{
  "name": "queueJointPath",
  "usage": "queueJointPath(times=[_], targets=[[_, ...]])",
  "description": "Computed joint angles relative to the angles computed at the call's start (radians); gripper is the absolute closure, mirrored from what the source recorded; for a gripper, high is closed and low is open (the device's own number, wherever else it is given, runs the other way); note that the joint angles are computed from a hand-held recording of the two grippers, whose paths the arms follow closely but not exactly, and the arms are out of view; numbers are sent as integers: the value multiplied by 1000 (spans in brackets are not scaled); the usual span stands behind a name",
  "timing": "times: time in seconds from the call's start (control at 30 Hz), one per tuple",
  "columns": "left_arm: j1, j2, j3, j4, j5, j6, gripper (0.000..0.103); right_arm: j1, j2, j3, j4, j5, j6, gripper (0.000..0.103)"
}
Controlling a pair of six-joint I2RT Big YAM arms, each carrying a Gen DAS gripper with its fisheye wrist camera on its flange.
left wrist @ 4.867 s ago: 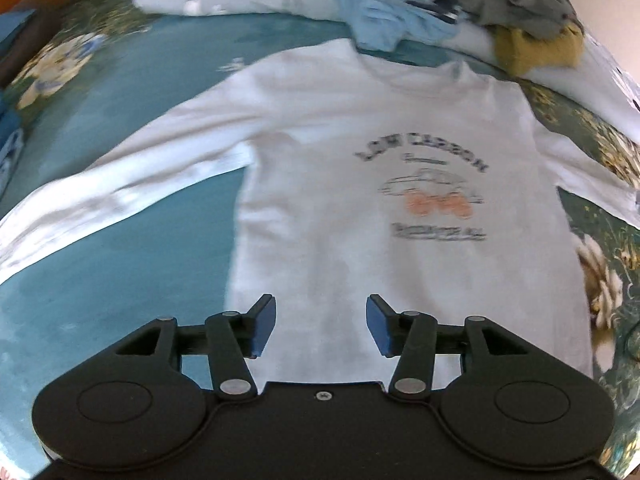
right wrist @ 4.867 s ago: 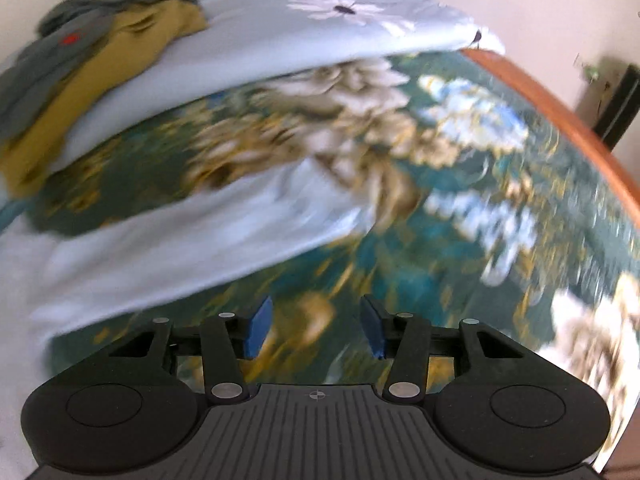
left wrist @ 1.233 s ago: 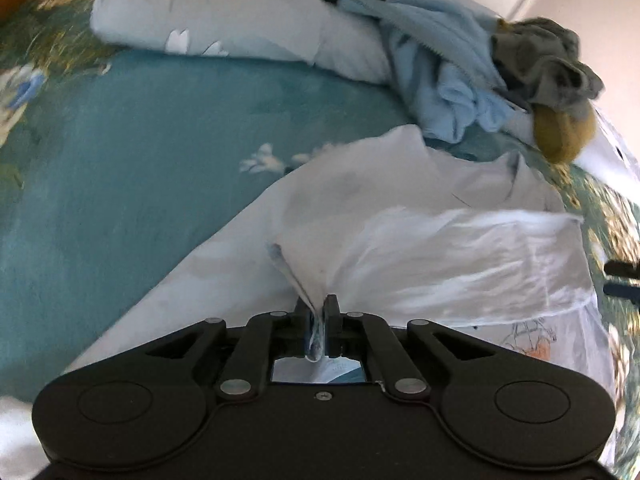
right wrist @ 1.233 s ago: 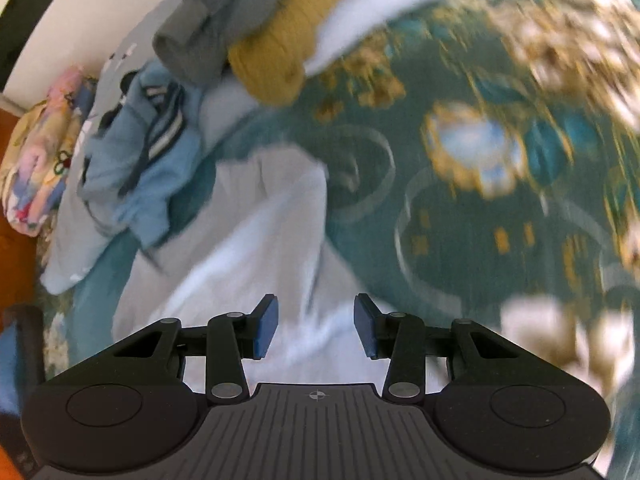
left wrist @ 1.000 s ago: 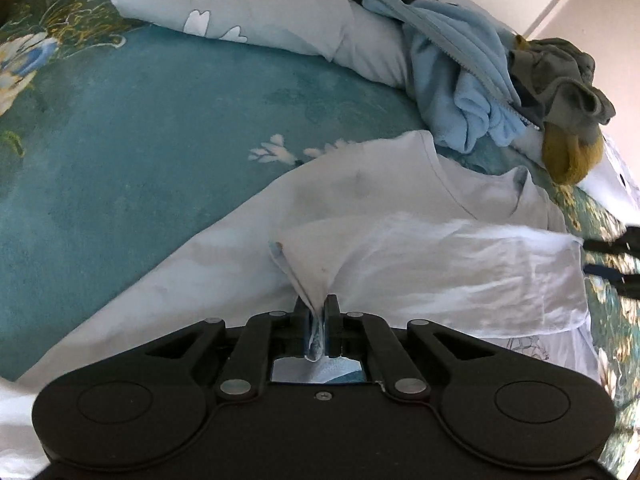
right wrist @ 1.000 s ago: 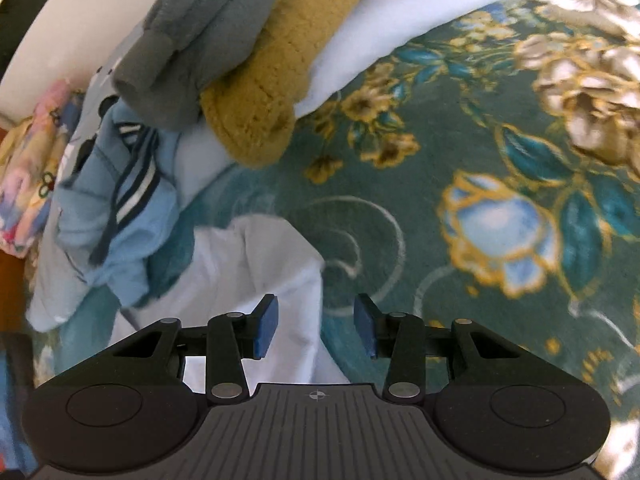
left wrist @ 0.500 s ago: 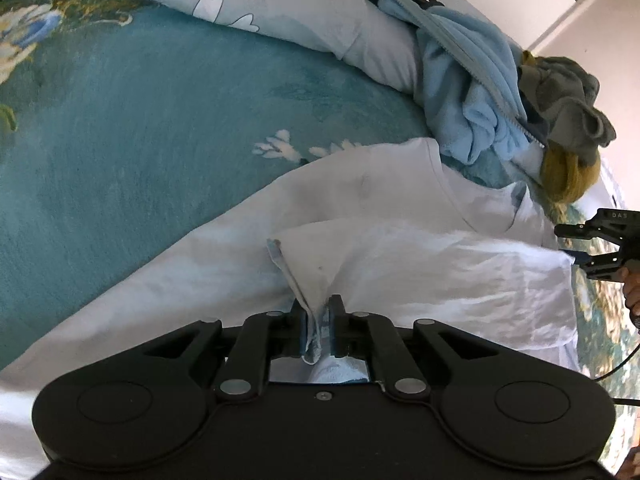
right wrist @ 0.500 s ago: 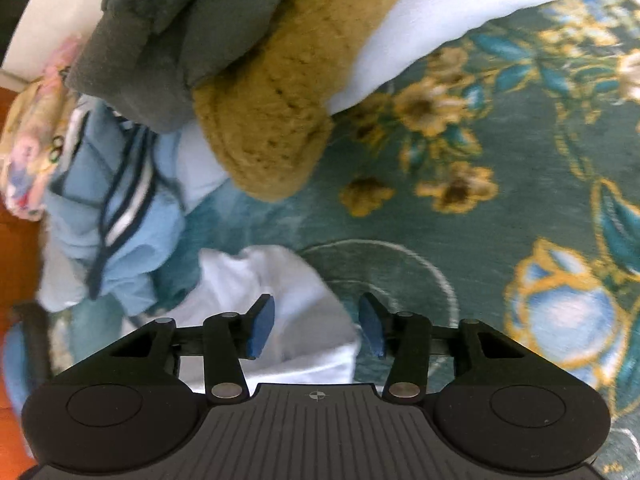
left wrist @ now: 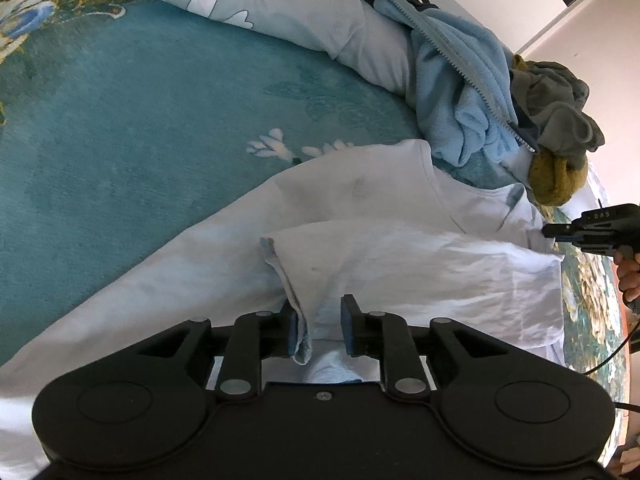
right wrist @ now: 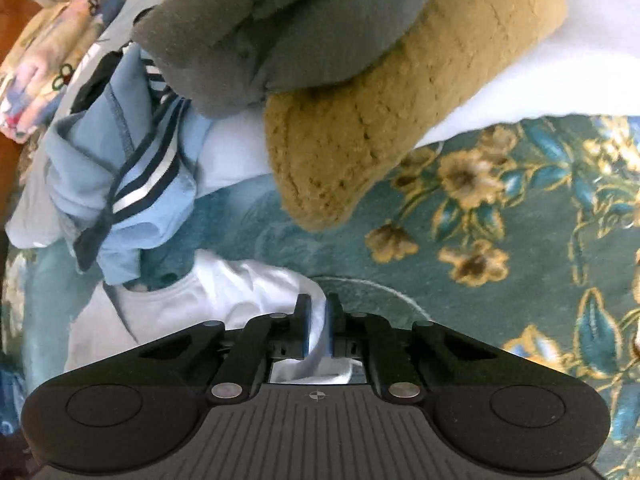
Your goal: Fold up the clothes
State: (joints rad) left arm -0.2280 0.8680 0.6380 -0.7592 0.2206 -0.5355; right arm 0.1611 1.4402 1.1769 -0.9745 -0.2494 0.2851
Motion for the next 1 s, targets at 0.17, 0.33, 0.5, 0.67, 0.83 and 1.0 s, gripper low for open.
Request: queueJointPath(times=[0.17, 0.33, 0.5, 0.67, 0.83, 1.0], targets=[[12, 3, -1, 4, 17, 4, 81, -25, -15, -19, -28, -21, 79, 86], [12, 7, -3, 15, 28, -2, 75, -38, -3, -25, -83, -63, 115, 84], [5, 9, -1, 20, 30, -5, 70, -31, -3, -35, -94, -96, 150, 96], [4, 6, -4, 27, 28, -15, 70, 33, -58, -21, -70, 125, 143, 100], [-9, 3, -8, 35, 8, -26, 70, 138, -65, -14, -67, 428, 7, 99], [-6, 1, -2, 26, 9, -32, 70, 147, -42, -31, -52, 519, 54, 87]])
